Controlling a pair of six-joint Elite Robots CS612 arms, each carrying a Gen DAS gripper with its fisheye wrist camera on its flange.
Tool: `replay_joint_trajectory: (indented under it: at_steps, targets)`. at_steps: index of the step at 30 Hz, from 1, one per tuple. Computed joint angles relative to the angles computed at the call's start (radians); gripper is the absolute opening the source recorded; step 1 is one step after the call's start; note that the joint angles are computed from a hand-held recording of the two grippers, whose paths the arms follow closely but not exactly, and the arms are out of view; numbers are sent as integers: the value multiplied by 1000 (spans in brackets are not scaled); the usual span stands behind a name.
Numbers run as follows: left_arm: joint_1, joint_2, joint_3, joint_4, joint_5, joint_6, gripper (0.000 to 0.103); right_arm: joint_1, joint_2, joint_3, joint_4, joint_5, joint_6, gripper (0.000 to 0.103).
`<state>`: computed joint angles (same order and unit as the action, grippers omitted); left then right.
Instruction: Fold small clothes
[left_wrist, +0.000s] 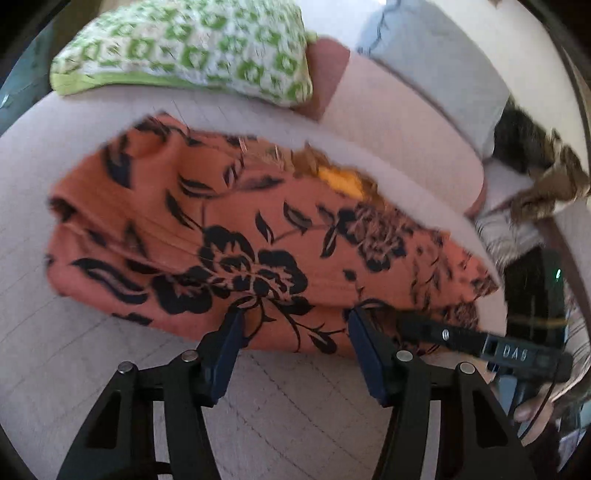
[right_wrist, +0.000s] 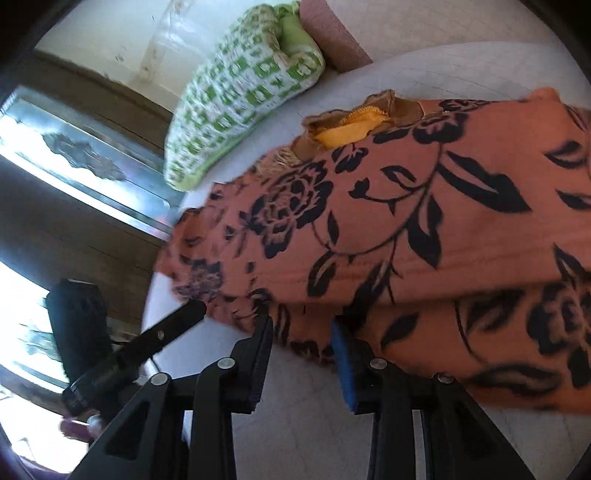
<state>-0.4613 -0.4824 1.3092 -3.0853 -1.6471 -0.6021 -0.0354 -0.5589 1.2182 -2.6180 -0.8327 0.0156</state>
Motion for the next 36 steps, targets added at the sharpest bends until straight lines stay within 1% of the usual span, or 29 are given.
replay_joint_trajectory:
  at_steps: [2, 3, 5, 7, 8, 10, 11, 12, 14, 15, 16, 17, 18, 19, 20, 21, 22, 24, 25, 27, 28, 30, 32, 33, 34, 35, 36]
  targets:
    - [4, 14, -29, 42, -6, 25, 59, 6, 12, -21, 12, -22, 0, 35]
    - [4, 17, -35, 42, 0, 48, 59, 8, 28, -48, 12, -27, 5, 35]
    - [9, 20, -39, 10, 1, 71, 59, 9, 63, -101, -16, -19, 18, 35]
    - [19, 28, -50, -30, 1, 54, 59, 11, 106, -192, -23, -21, 59, 35]
    - [25, 33, -56, -54, 6, 31, 59, 9, 118, -218, -32, -13, 81, 35]
    - [41, 41, -70, -95, 4, -24, 59, 13, 163, -321, -27, -9, 114, 35]
    - [50, 44, -77, -112, 11, -58, 59, 15, 177, -357, -25, -16, 122, 35]
    - [55, 48, -84, -124, 23, -79, 59, 19, 198, -408, -28, -35, 138, 37]
    - [63, 58, -102, -145, 87, -117, 59, 24, 246, -517, -2, -48, 175, 37]
    - [67, 61, -105, -148, 126, -137, 59, 23, 272, -571, -2, -63, 205, 37]
    - [72, 64, -107, -146, 159, -167, 59, 30, 299, -628, -2, -97, 233, 37]
    - [79, 66, -106, -145, 171, -203, 59, 33, 322, -676, -13, -156, 272, 37]
    - [85, 67, -104, -150, 162, -235, 59, 32, 337, -706, -23, -181, 309, 38]
    - [93, 68, -99, -169, 135, -273, 59, 30, 349, -727, -34, -184, 346, 38]
    - [95, 71, -100, -178, 123, -290, 59, 25, 358, -744, -39, -171, 381, 38]
    - [95, 69, -96, -182, 122, -296, 59, 22, 354, -738, -57, -164, 407, 38]
    - [92, 64, -92, -178, 128, -280, 59, 19, 338, -705, -83, -158, 411, 38]
    - [85, 55, -91, -153, 130, -229, 59, 10, 274, -591, -120, -138, 369, 38]
    - [83, 53, -88, -155, 115, -218, 59, 2, 233, -513, -131, -108, 338, 38]
    - [88, 56, -98, -165, 44, -212, 59, -9, 181, -402, -142, -30, 290, 38]
    - [89, 58, -102, -165, 8, -208, 59, -16, 145, -332, -126, 2, 243, 38]
    - [92, 64, -115, -153, -77, -185, 59, -24, 86, -218, -93, 2, 168, 38]
    - [88, 66, -118, -162, -106, -157, 59, -33, 43, -128, -21, 12, 95, 38]
    - [85, 65, -119, -156, -121, -129, 60, -35, 33, -101, 13, 12, 68, 38]
    - [83, 68, -127, -143, -135, -110, 61, -37, 20, -71, 16, -28, 56, 38]
    - [82, 69, -131, -127, -150, -89, 63, -36, 17, -56, -1, -77, 65, 38]
    - [78, 70, -134, -113, -142, -84, 63, -36, 21, -58, -24, -151, 97, 38]
